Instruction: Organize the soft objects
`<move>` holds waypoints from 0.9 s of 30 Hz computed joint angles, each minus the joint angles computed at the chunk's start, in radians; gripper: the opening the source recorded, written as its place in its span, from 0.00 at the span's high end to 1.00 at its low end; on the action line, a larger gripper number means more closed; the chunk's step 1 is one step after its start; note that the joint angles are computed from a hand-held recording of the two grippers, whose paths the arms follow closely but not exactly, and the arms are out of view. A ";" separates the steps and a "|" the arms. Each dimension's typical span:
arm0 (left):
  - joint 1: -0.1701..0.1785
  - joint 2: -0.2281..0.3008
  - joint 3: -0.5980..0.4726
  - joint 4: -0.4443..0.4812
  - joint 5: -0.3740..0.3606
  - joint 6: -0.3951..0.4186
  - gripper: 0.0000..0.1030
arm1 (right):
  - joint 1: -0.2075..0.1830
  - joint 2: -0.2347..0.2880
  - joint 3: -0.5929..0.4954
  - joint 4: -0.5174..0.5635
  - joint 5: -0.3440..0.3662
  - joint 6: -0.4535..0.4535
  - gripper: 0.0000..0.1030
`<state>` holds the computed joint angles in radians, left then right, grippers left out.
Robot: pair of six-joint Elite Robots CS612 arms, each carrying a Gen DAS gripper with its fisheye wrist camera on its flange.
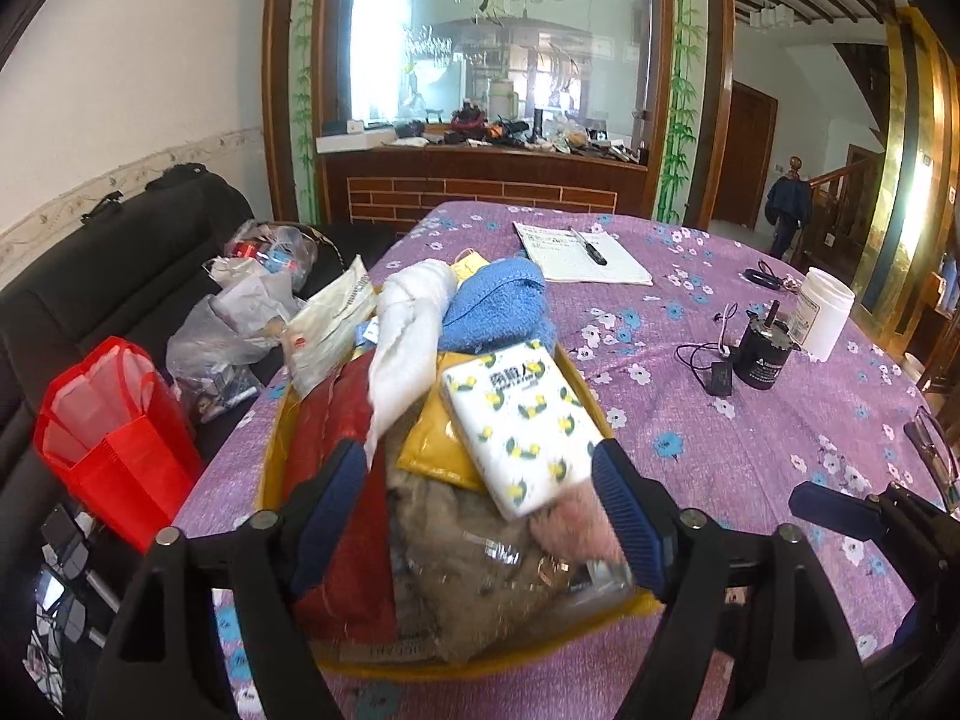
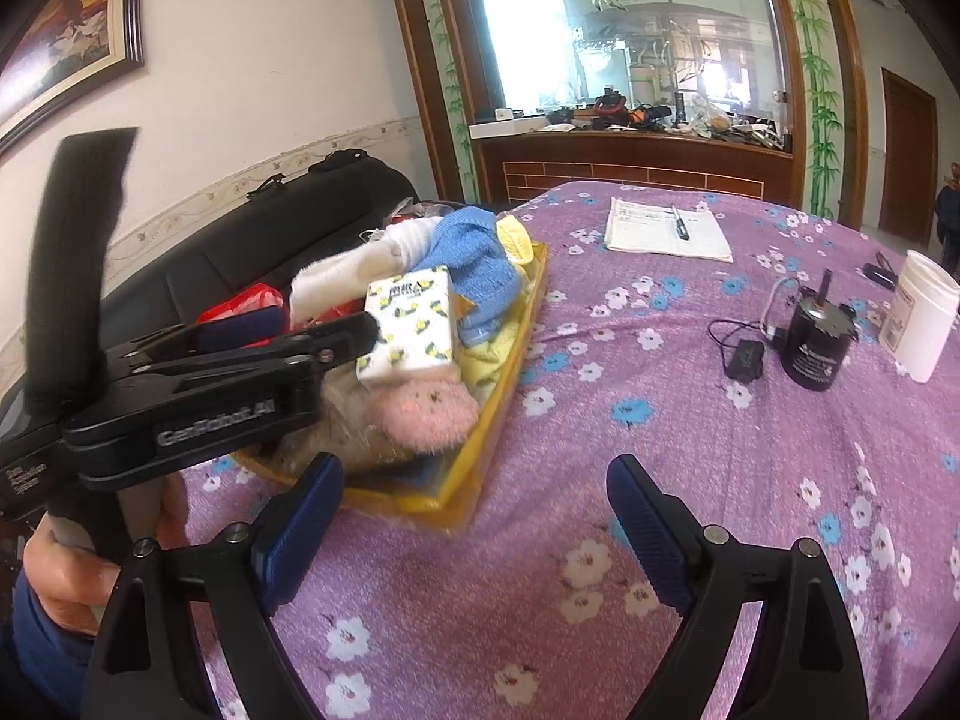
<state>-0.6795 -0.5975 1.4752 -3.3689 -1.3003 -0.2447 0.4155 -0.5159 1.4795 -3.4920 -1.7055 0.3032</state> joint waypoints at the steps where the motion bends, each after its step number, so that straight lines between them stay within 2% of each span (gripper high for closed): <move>1: -0.004 -0.001 0.011 -0.019 0.017 -0.001 0.20 | 0.002 0.001 0.003 -0.003 -0.009 -0.002 0.10; 8: -0.034 0.001 0.083 -0.125 0.112 -0.047 0.05 | 0.008 0.007 0.016 -0.021 -0.043 -0.024 0.09; 14: -0.048 0.008 0.106 -0.178 0.184 -0.052 0.00 | 0.002 0.007 0.022 -0.038 -0.012 -0.013 0.07; 18: -0.043 0.012 0.105 -0.158 0.187 -0.065 0.00 | 0.003 0.009 0.018 -0.037 -0.019 -0.015 0.07; 21: -0.038 0.012 0.102 -0.119 0.186 -0.089 0.00 | 0.010 0.010 0.014 -0.028 -0.061 -0.017 0.06; 23: -0.032 0.008 0.102 -0.091 0.169 -0.103 0.00 | 0.015 0.011 0.011 -0.022 -0.092 -0.016 0.01; 27: -0.026 0.005 0.100 -0.076 0.156 -0.110 0.00 | 0.022 0.011 0.010 -0.020 -0.142 -0.014 0.00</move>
